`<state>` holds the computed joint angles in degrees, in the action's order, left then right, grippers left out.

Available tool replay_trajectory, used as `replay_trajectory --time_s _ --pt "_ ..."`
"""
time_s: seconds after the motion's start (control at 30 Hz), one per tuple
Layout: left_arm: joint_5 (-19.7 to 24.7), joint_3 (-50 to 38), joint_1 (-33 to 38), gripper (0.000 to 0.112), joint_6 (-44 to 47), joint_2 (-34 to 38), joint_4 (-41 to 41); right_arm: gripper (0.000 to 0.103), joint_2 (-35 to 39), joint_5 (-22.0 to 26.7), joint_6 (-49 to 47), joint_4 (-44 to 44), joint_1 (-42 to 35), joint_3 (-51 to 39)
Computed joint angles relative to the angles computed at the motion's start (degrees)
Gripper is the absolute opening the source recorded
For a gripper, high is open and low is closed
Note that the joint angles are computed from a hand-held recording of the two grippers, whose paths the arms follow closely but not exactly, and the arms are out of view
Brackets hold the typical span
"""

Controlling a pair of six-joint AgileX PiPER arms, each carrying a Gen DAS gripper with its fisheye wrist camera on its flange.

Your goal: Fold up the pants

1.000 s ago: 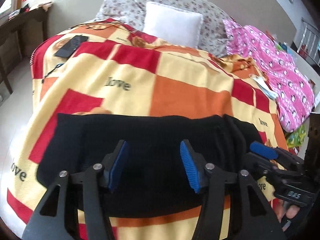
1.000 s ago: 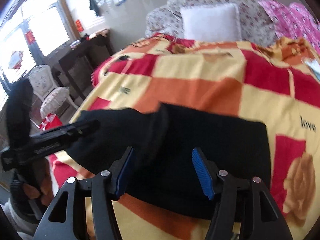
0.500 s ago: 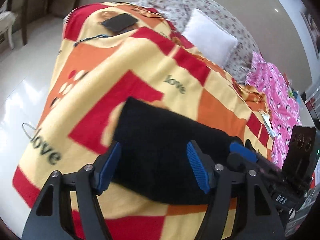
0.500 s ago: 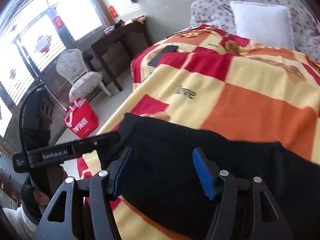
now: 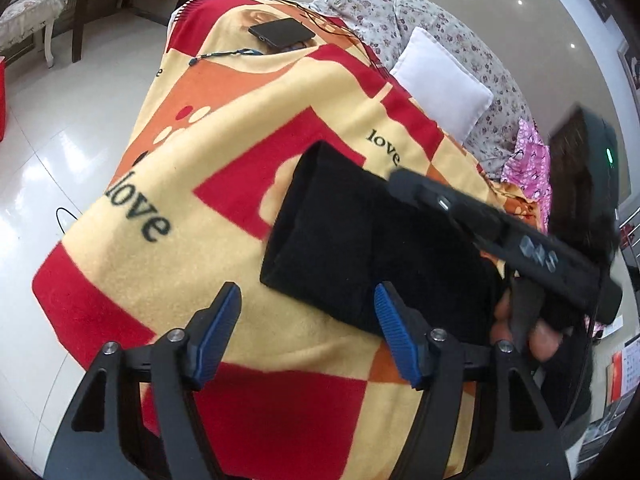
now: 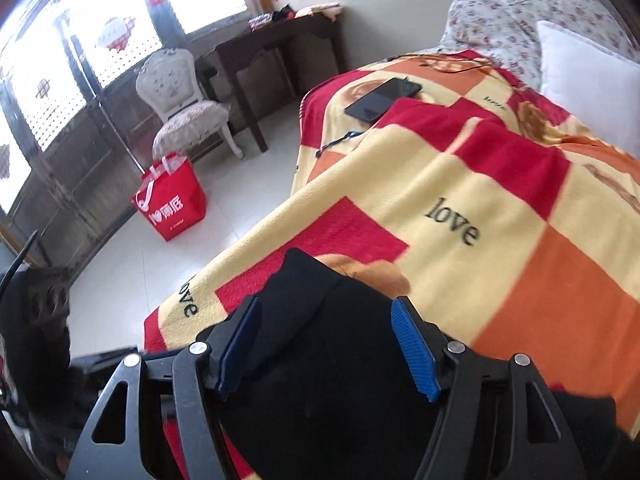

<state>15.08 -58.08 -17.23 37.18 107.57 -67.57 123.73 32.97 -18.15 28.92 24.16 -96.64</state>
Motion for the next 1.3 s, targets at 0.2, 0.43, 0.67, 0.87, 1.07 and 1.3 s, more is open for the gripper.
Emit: replay_trajectory --time_s 0.2,0.43,0.67,0.87,1.07,1.3 --pt "-2.82 -1.72 -1.26 0.076 0.47 1.94 -1.17 0.07 8.68 7.16 3.68 -4.86 1.01 -12.79" --pt "-1.93 -3.46 -1.22 0.063 14.69 3.91 -13.62 0.037 12.83 6.66 2.28 -3.15 1.08 -15.78" --pt "2.39 -2.98 -2.56 0.018 30.47 -1.97 -24.59 0.015 0.15 0.72 -19.25 21.78 -3.91 1.2" --pt "5.99 -10.37 -10.28 0.018 33.55 -4.04 -22.76 0.01 -18.18 -1.89 -39.69 42.3 -13.79 20.73" --pt "12.46 -30.57 -21.72 0.018 17.76 11.55 -4.82 0.0 -31.22 -2.43 -46.65 48.39 -30.11 37.76" --pt "18.46 -46.04 -25.97 0.015 -0.39 23.66 11.29 0.033 -35.27 -1.2 -48.81 47.86 -44.09 50.94"
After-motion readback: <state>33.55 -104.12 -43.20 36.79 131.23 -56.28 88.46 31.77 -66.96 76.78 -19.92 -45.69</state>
